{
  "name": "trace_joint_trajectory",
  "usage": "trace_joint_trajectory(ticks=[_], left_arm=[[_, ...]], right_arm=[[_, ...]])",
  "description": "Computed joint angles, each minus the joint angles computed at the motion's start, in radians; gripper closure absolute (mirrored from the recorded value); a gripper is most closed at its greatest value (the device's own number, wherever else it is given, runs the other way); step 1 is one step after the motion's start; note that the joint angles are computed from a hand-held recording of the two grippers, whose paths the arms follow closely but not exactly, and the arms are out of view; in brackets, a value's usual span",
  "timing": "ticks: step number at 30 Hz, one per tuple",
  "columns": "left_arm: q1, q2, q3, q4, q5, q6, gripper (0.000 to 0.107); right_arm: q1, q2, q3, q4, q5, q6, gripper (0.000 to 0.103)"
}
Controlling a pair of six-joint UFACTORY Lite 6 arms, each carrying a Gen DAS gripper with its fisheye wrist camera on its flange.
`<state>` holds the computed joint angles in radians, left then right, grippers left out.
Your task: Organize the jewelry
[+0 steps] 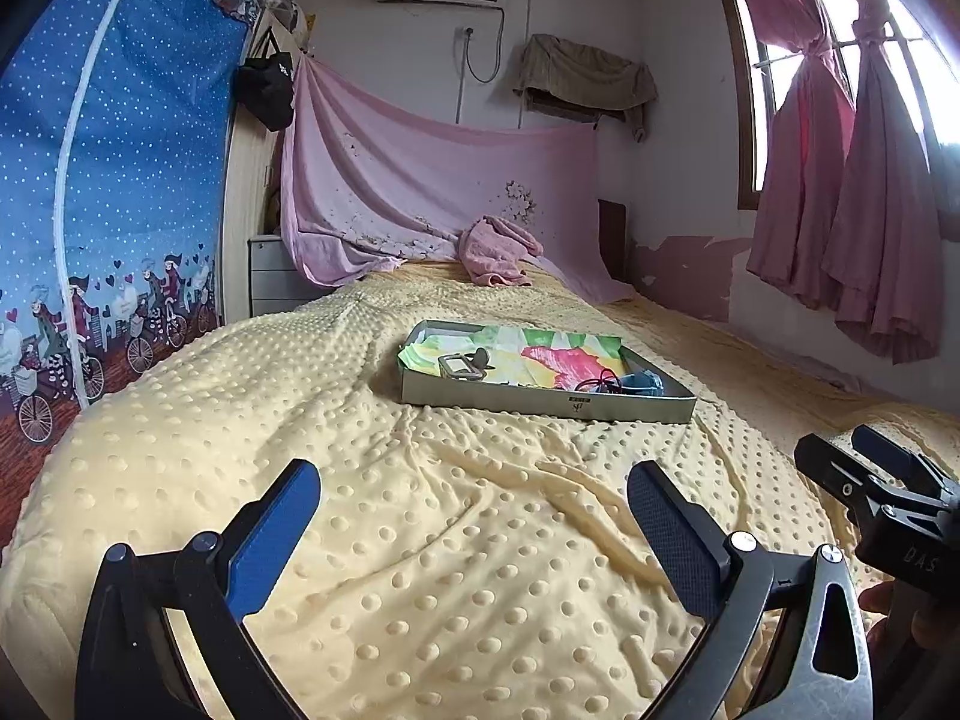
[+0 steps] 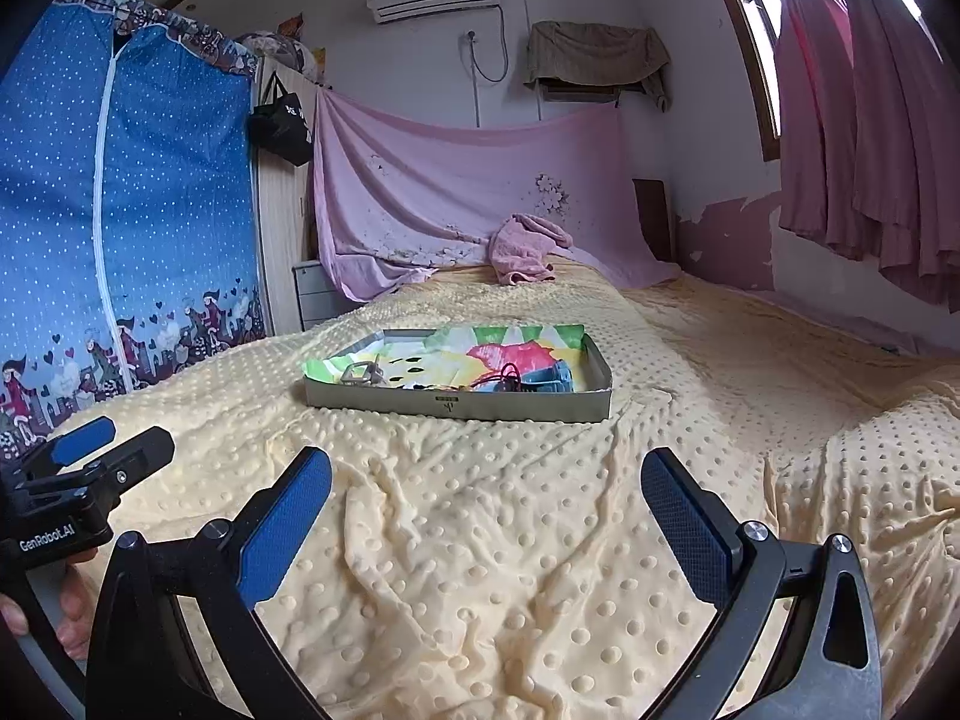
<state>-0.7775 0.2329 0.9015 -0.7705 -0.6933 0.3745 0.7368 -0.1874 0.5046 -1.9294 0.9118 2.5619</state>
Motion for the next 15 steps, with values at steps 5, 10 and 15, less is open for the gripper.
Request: trace_joint_trajectory(ticks=[5,10,15], left_arm=[[-0.008,0.018,0.000,0.003,-0.013,-0.001,0.004],[-0.018,0.018,-0.005,0.000,-0.022,0.006,0.004],[-0.017,0.016,-0.007,0.004,-0.020,0.005,0.004]], right_arm=[[-0.024,0.011,-0.008,-0.037,-0.015,0.039,0.001],[-0.029,0.021,-0.004,-0.030,-0.010,0.030,0.001],[-0.036,0.018,-0.006,-0.036,-0.020,0.036,0.001]])
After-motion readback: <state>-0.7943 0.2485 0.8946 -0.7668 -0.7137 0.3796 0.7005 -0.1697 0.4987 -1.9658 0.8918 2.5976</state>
